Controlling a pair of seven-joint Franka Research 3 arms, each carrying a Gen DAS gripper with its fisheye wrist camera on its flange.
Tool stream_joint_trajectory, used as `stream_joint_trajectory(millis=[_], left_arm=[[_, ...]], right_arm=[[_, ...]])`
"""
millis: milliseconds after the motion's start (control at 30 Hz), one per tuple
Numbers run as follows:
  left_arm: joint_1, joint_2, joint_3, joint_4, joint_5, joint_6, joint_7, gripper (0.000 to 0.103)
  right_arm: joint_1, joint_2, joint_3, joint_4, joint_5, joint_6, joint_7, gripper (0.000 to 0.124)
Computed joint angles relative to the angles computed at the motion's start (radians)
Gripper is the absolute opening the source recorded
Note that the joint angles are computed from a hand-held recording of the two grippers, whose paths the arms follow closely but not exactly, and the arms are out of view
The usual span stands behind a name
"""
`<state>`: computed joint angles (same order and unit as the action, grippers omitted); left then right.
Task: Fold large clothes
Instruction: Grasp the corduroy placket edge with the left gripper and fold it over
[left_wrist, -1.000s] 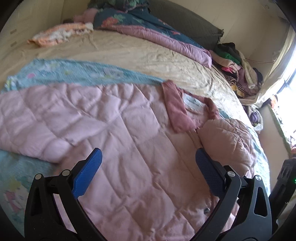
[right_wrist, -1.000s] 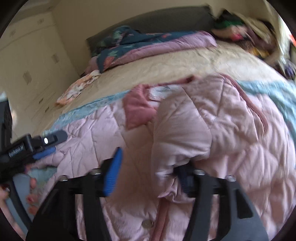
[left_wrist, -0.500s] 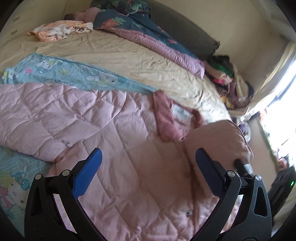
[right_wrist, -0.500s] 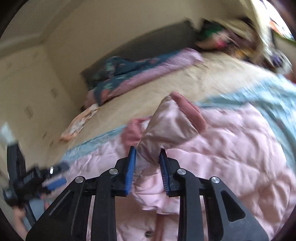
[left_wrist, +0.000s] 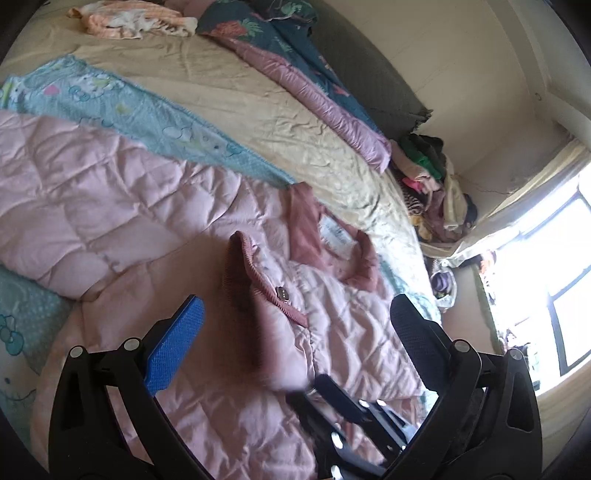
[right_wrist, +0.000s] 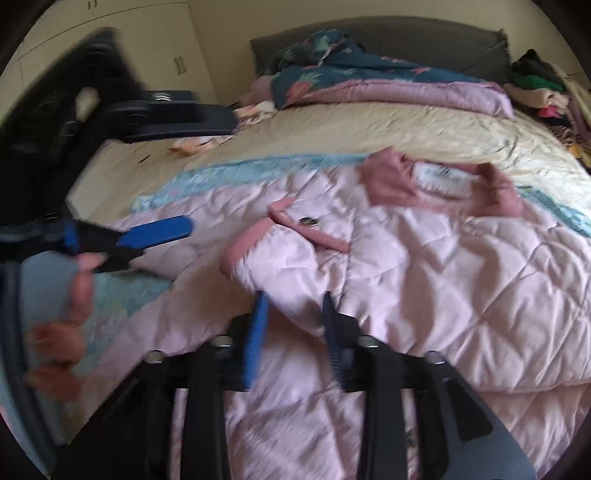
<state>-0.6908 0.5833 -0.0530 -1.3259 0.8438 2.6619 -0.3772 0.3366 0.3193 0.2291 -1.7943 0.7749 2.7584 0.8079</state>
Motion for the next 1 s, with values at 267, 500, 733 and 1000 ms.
stream_joint_trajectory(millis=[267, 500, 733, 1000], left_arm=[[0.041, 0.096, -0.065, 0.05, -0.193, 0.004, 0.135, 0.094], [-0.007, 0.209, -0.048, 0.232, -0.255, -0.125, 0.303, 0.031], [-0.073, 0.231, 0.023, 0.364, -0.197, -0.25, 0.418, 0.014], [-0.077, 0.306, 0.019, 0.512, -0.197, -0.451, 0.531, 0.015]], right_arm=[[-0.036, -0.1, -0.068, -0.09, 0.019, 0.056, 0.001, 0.056], [-0.108, -0.135, -0.124, -0.151, -0.043, 0.12, 0.082, 0.056], [-0.181, -0.136, -0.146, -0.142, -0.01, 0.088, 0.096, 0.056], [-0.174, -0.062, -0.167, -0.063, -0.138, 0.017, 0.187, 0.058]])
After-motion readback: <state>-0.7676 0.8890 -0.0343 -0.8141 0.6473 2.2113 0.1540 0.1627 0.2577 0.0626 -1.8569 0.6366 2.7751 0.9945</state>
